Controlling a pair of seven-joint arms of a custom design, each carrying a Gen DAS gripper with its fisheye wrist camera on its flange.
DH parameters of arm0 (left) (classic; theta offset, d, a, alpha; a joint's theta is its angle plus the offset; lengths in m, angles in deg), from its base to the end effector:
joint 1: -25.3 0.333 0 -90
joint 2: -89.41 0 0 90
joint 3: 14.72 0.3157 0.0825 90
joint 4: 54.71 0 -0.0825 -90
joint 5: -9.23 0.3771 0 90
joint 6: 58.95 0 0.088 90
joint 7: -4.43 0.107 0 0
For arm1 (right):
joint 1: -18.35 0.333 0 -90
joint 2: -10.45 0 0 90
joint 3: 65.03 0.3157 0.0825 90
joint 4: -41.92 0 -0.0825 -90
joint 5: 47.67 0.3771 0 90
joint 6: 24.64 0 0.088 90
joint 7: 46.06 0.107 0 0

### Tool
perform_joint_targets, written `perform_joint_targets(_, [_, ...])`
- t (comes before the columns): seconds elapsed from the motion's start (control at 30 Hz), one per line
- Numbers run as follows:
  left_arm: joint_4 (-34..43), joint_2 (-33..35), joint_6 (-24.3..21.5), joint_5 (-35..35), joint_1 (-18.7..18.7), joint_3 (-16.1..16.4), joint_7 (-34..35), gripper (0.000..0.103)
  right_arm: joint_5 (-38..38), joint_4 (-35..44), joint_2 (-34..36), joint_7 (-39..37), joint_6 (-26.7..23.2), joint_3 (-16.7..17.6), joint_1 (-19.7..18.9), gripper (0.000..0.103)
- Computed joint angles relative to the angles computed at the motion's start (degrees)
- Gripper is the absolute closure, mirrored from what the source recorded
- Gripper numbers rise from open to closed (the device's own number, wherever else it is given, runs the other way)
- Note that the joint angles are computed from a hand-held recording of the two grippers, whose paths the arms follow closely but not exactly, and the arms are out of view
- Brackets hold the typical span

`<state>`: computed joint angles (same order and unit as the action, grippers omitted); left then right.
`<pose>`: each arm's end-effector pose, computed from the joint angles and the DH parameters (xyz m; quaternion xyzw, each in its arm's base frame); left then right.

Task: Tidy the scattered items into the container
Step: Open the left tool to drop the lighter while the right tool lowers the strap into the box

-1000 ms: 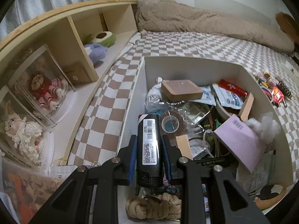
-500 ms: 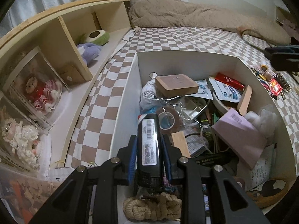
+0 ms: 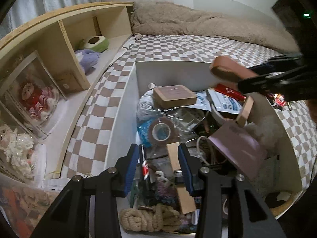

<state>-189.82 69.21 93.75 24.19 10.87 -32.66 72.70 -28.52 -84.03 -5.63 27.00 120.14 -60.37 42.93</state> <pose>0.3976 -0.2759 0.5327 -0.5210 0.7829 -0.2471 0.2335 0.4430 0.2485 0.5703 -0.8371 0.4435 -0.0917 0.3071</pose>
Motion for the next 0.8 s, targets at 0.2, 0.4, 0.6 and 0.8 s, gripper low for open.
perform_joint_targets(0.2, [-0.3,0.2,1.4,-2.6,-1.2,1.1,1.8,0.062,-3.1,3.1,4.3,1.3,-1.1,0.7,-1.2,0.057])
perform_joint_targets(0.4, [-0.4,0.4,2.0,-3.5,-1.1,1.1,2.5,0.062,-4.8,6.5,7.5,2.5,-2.3,0.9,-2.1,0.057])
perform_joint_targets(0.6, [-0.6,0.4,2.4,-3.8,-0.9,1.1,2.7,0.061,-6.4,8.0,9.1,3.7,-3.2,1.1,-2.9,0.057])
perform_joint_targets(0.8, [-0.4,0.7,2.3,-4.2,-0.8,1.1,2.9,0.051,-10.1,8.5,10.0,6.6,-3.1,1.5,-3.7,0.019])
